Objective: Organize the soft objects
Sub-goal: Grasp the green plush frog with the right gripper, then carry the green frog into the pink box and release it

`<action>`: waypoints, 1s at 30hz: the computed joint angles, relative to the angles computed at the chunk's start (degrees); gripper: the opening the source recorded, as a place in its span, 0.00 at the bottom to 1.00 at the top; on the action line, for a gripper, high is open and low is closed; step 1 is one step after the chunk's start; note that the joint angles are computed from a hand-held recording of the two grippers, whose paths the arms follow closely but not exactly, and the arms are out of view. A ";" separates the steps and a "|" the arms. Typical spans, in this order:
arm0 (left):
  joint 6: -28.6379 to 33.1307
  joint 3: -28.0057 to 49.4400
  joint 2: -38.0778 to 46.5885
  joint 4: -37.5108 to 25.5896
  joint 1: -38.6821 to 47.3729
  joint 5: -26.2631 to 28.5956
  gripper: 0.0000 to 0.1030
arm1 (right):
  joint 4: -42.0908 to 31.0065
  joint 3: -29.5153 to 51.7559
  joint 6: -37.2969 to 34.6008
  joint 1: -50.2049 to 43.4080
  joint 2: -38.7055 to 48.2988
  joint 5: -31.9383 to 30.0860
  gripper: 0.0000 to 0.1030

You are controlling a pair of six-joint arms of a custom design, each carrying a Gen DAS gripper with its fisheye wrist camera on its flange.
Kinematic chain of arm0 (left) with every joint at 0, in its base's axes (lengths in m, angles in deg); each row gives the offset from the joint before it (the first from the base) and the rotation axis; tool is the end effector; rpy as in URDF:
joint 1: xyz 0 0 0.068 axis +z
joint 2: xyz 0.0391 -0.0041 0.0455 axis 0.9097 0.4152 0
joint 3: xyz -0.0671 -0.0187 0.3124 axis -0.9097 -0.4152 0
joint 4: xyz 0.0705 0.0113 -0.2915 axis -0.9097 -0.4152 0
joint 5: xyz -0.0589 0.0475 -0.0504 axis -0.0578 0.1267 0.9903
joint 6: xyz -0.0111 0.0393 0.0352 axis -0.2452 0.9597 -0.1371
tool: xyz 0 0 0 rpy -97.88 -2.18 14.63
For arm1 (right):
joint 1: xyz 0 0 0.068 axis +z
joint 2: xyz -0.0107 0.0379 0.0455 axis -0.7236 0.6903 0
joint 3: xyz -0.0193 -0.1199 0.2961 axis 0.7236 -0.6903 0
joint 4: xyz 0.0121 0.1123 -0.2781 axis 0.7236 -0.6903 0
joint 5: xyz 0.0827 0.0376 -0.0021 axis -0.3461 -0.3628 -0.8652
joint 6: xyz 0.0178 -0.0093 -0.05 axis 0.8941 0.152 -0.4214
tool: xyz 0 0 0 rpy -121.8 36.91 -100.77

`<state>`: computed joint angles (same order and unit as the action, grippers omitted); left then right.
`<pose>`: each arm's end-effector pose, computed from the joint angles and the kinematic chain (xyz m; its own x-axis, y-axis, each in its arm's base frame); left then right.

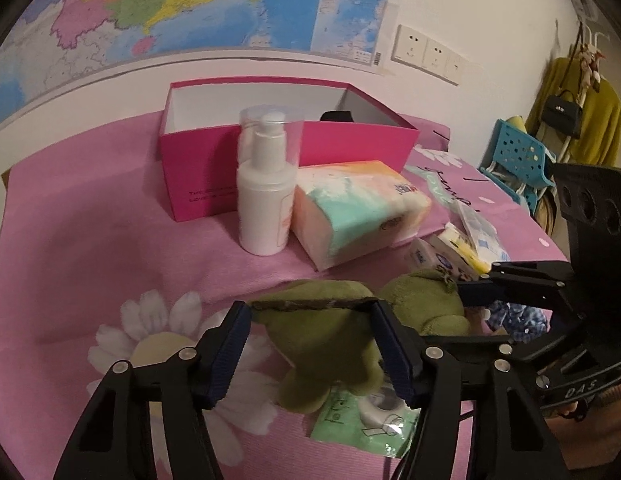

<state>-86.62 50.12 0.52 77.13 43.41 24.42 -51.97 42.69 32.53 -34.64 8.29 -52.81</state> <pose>0.2957 -0.1293 0.1744 -0.6340 0.3042 -0.7110 0.5545 0.8197 -0.1437 0.2591 0.0661 0.1627 -0.7340 -0.1281 -0.6670 -0.3979 0.8769 0.2695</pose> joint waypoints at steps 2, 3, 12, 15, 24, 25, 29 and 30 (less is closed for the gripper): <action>0.02 -0.29 -0.40 0.15 -0.61 -0.75 0.59 | 0.89 -0.29 -0.16 -0.36 0.25 -0.89 0.53; -0.08 -0.55 -0.69 0.30 -0.95 -1.21 0.58 | 0.86 -0.32 -0.39 -0.63 0.24 -1.26 0.53; -0.23 -2.11 -3.81 0.82 -1.95 -2.43 0.53 | -0.09 -0.61 -1.63 -1.25 -2.01 -2.22 0.52; -0.27 -2.32 -5.38 0.72 -2.05 -2.80 0.53 | -0.31 -0.74 -2.08 -1.23 -3.35 -2.21 0.52; -0.46 -1.89 -10.14 -0.30 -2.47 -3.08 0.52 | -2.47 -0.03 -3.32 -1.81 -7.91 -3.05 0.52; -0.51 -1.66 -10.37 -0.42 -2.52 -3.15 0.52 | -2.99 0.29 -3.50 -1.95 -8.52 -3.11 0.52; -0.55 0.77 -11.06 -0.94 -2.74 -3.04 0.51 | -4.79 1.97 -3.83 -2.10 -10.28 -2.96 0.52; -0.42 1.65 -11.02 -1.10 -2.86 -3.23 0.51 | -5.37 2.69 -4.08 -2.38 -10.80 -3.08 0.52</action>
